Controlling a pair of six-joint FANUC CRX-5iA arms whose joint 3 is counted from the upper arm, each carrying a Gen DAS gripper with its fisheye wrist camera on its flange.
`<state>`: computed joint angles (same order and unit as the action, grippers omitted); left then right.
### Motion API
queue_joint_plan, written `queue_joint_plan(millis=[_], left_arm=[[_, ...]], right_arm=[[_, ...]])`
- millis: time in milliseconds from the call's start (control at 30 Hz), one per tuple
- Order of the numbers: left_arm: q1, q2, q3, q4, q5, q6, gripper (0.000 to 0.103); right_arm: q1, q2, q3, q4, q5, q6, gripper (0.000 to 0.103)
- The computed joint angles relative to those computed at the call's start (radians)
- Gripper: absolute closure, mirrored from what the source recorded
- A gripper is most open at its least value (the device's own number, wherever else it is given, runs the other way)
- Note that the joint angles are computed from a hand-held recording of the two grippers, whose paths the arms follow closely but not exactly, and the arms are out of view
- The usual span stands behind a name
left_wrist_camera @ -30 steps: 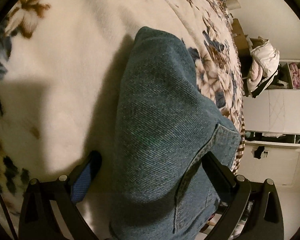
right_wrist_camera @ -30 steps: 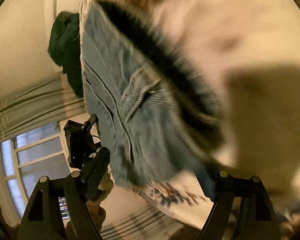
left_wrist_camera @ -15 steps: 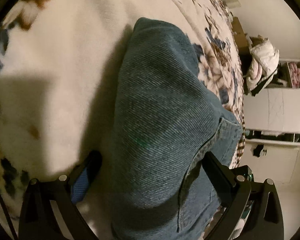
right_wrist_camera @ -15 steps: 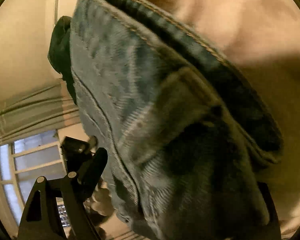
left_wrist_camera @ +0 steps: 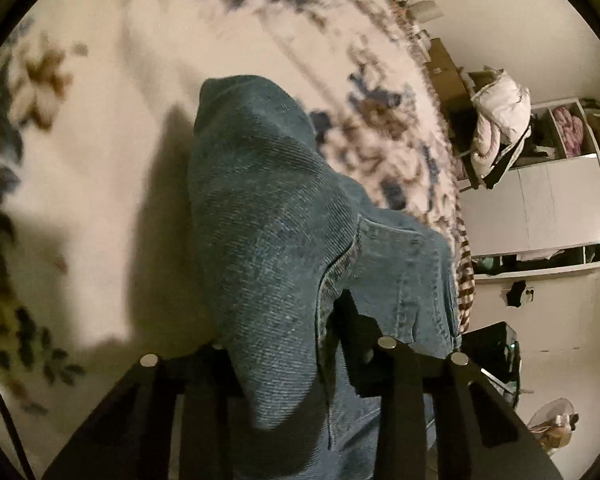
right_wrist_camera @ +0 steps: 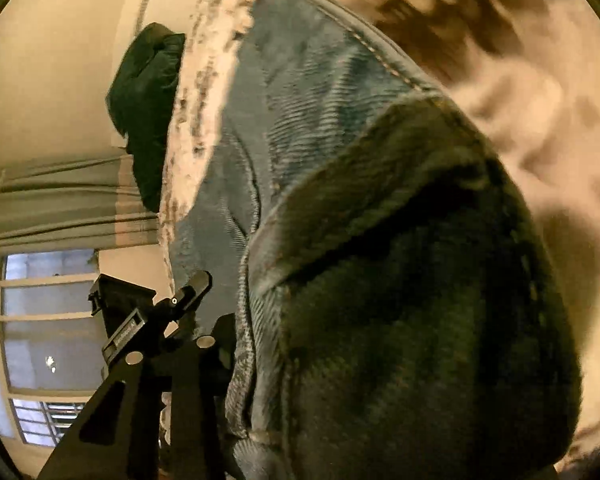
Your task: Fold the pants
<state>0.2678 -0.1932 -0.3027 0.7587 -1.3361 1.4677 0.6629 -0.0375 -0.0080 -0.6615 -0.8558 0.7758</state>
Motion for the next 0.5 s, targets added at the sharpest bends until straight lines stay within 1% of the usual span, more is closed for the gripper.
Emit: queue_joint_plan(millis=[33, 100, 167, 233, 300, 333, 367, 433, 500], left_arm=[[-0.002, -0.002, 0.017, 0.0, -0.002, 0.006, 0.076], [-0.003, -0.007, 0.055, 0.007, -0.006, 0.024, 0.076], [-0.005, 0.0, 0.095, 0.022, 0.003, 0.034, 0.076], [-0.003, 0.027, 0.148, 0.041, 0.01, 0.038, 0.076], [0.001, 0.072, 0.212, 0.059, 0.023, 0.033, 0.076], [-0.001, 0.1, 0.25, 0.058, 0.03, 0.037, 0.076], [-0.003, 0.135, 0.294, 0.058, 0.034, 0.041, 0.076], [0.001, 0.212, 0.385, 0.062, 0.047, 0.041, 0.076], [0.006, 0.301, 0.483, 0.063, 0.06, 0.041, 0.076]], right_arm=[[0.005, -0.001, 0.018, 0.015, 0.002, -0.009, 0.061], [-0.021, -0.016, 0.042, 0.016, -0.024, 0.011, 0.062], [-0.032, -0.006, 0.087, 0.01, -0.026, 0.015, 0.062], [-0.057, 0.018, 0.143, 0.0, -0.046, 0.053, 0.062], [-0.067, 0.085, 0.25, 0.007, -0.066, 0.08, 0.062], [-0.114, 0.106, 0.295, -0.016, -0.097, 0.125, 0.062], [-0.126, 0.139, 0.342, -0.026, -0.111, 0.142, 0.062], [-0.148, 0.219, 0.455, -0.03, -0.135, 0.174, 0.062], [-0.171, 0.331, 0.604, -0.03, -0.162, 0.201, 0.062]])
